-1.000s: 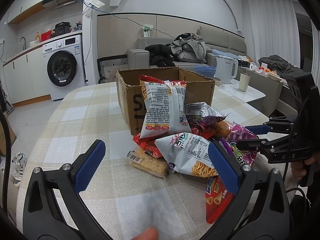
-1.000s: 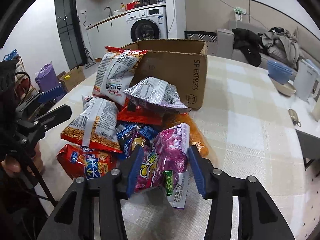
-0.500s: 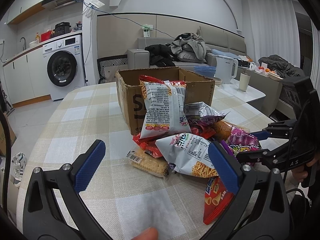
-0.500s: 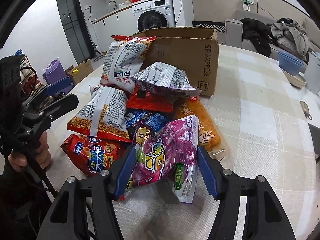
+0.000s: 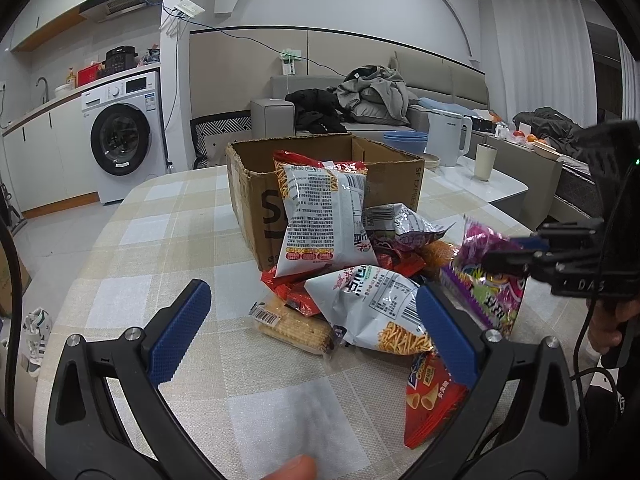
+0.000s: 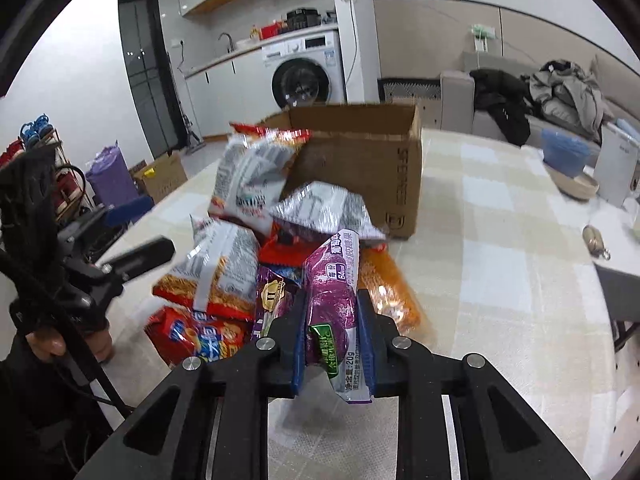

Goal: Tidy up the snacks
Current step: 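Lift the pink candy bag with the right tool while the left tool grasps the white noodle-snack bag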

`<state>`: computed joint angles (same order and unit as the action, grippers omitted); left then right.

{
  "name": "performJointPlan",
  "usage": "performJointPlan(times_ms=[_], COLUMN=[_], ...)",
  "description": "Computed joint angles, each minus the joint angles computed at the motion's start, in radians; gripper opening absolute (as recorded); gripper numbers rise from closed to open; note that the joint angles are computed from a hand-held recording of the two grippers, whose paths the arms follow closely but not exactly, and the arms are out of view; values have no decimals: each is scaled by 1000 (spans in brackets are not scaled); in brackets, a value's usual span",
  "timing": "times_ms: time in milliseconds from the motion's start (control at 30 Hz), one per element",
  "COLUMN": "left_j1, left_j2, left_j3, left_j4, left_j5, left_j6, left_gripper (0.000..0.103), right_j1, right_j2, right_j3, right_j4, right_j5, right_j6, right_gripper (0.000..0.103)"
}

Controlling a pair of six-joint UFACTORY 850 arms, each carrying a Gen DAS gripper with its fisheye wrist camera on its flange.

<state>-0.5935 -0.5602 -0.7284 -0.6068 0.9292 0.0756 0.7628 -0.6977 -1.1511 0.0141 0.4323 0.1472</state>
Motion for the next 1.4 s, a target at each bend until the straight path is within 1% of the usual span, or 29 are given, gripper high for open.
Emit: performJointPlan(times_ms=[100, 233, 367, 533, 667, 833, 967, 1067, 1133, 1200, 1233, 1267, 1333, 1367, 1400], left_j1=[0, -7, 5, 49, 69, 80, 98, 108, 119, 125, 127, 130, 129, 128, 129], left_j2=[-1, -3, 3, -3, -34, -80, -106, -127, -141, -155, -163, -169, -176, -177, -179], left_j3=[-4, -6, -18, -48, -94, -164, -189, -219, -238, -254, -266, -270, -275, -277, -279], left_j4=[8, -5, 36, 176, 261, 289, 350, 368, 403, 425, 433, 446, 453, 457, 476], left_j5=[-7, 0, -50, -131, -185, -257, -268, -298, -320, -348, -362, -353, -344, -341, -341], left_j6=[10, 30, -8, -138, -195, -217, -291, -310, -337, -350, -355, -368, -367, -367, -377], left_gripper=[102, 102, 102, 102, 102, 102, 102, 102, 98, 87, 87, 85, 79, 72, 63], right_j1=[1, -9, -11, -14, -16, -16, -17, -18, -18, -19, -19, -19, -20, -19, -20], right_j2=[20, 34, 50, 52, 48, 43, 39, 33, 32, 32, 31, 31, 31, 32, 33], right_j3=[28, 42, 61, 67, 67, 63, 57, 52, 51, 51, 51, 52, 52, 53, 55], right_j4=[18, 19, 36, 40, 43, 38, 34, 26, 23, 19, 18, 19, 18, 21, 17], right_j5=[67, 102, 127, 142, 144, 137, 129, 124, 123, 122, 123, 124, 123, 125, 127], right_j6=[-11, 8, 2, 16, 16, 21, 20, 30, 33, 36, 37, 37, 38, 36, 40], right_gripper=[22, 22, 22, 22, 22, 22, 22, 22, 22, 22, 22, 22, 22, 22, 22])
